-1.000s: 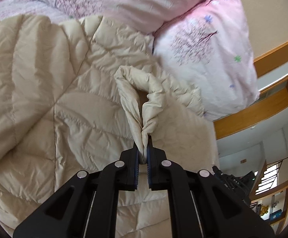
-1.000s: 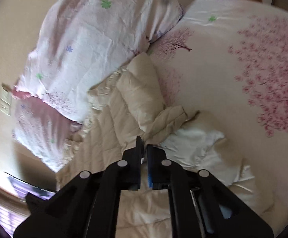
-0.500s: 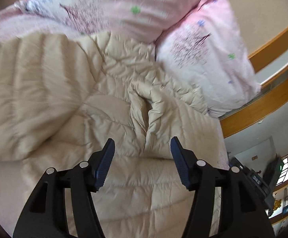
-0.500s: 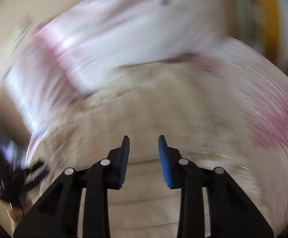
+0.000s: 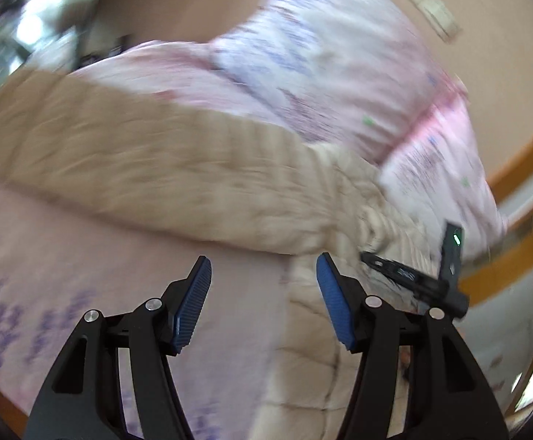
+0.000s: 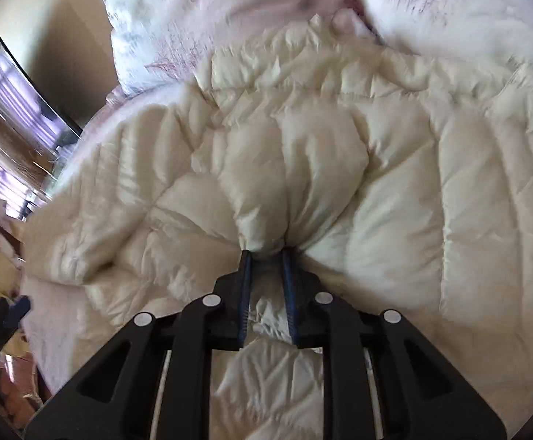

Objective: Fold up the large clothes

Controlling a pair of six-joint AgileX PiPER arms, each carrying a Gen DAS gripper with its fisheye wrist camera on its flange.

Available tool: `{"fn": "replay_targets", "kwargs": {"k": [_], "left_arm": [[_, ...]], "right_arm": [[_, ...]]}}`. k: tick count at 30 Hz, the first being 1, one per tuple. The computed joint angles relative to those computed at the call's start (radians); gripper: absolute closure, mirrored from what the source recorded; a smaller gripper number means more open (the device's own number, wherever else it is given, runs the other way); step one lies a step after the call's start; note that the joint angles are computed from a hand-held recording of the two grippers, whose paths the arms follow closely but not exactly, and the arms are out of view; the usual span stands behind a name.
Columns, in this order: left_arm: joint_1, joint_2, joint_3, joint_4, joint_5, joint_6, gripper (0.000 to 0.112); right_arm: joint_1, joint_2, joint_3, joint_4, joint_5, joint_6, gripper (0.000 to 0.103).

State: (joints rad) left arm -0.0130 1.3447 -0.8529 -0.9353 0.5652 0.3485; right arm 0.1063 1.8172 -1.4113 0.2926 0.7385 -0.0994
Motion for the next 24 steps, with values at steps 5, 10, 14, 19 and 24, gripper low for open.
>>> {"fn": "replay_targets", "kwargs": {"k": [5,10,14,19,24], "left_arm": [[0.227,-0.051,0.117,-0.177,0.065,0.130,0.052],[0.355,-0.034,0.167,-0.305,0.062,0.163,0.052],[0.415,-0.006,0.173,-0.367,0.055,0.158,0.052],[0.427,0.053,0.153,-0.412,0.020,0.126,0.056],[0.444,0.107,0.156,-0.563,0.060,0.180,0.063]], "right_arm": [[-0.106,-0.156,0.108,0.243,0.010,-0.143,0.043],[-0.246,-0.299,0.200,0.406,0.111,-0.297,0.038],[-0.285,-0.326,0.203,0.419,0.163,-0.308,0.038],[-0.314,-0.366,0.251,0.434,0.175,-0.351,0.038],[-0.310,-0.373,0.277,0.449,0.166,-0.375,0.038]]}}
